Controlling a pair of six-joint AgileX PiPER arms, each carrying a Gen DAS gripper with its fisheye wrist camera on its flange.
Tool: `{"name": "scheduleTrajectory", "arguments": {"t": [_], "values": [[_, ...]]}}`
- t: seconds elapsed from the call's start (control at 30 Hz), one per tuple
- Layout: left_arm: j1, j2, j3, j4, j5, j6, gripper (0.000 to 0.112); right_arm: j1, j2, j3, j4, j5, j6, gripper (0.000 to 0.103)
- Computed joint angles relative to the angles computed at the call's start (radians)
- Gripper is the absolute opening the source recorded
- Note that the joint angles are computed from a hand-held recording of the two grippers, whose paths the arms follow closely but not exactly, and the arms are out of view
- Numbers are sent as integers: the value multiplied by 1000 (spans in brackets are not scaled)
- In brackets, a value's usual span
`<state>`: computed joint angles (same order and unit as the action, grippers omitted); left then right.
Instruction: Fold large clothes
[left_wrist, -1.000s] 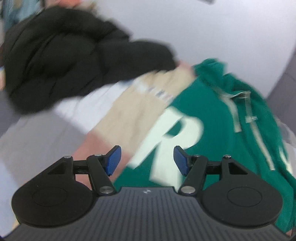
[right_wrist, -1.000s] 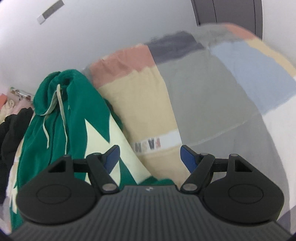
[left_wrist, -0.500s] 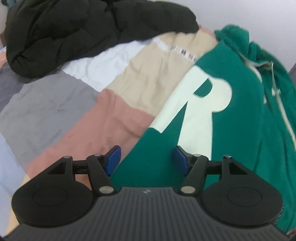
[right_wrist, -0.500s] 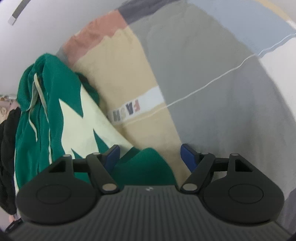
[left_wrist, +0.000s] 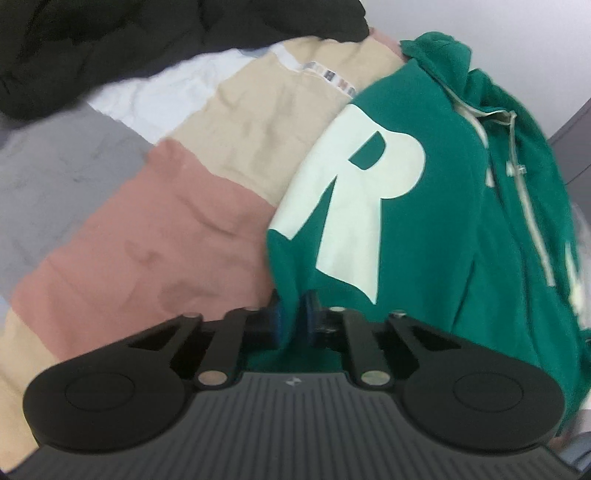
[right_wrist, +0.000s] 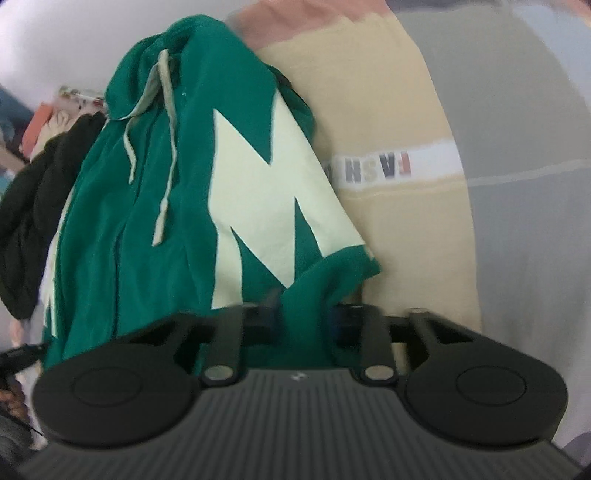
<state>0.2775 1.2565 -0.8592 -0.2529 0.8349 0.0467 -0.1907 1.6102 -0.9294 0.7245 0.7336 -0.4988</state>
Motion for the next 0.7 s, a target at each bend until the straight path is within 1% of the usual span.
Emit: {"name": "scheduleTrajectory", "arguments": {"t": [0.03,0.07,0.13,0.2,0.3,0.37,0.47,0.57,0.7], "values": [[-34,-13,-14,78,-3,-91,5,-15,-7,-6,13,10,-13,13],[-45,-25,-29,116,2,-143,5,-34,-14,-14,16,21,-16,12],[-29,-43,-67,153,4,-157,5,-73,-31,-42,-10,35,-12,12],[-27,-41,-123,230,12,-192,5,-121,-34,-104,-35,53,-11,11],[5,14,-261,297,45,-230,5,-205,1,-273,-55,102,35,11],[9,68,-369,350,57,-247,5,-254,42,-409,-27,110,85,11],[-15,182,-550,478,60,-344,5,-269,135,-627,-84,81,217,11],[-63,337,-737,667,73,-463,5,-244,250,-859,-219,49,379,11],[-91,549,-944,820,89,-586,5,-191,468,-1179,-476,29,614,11]]}}
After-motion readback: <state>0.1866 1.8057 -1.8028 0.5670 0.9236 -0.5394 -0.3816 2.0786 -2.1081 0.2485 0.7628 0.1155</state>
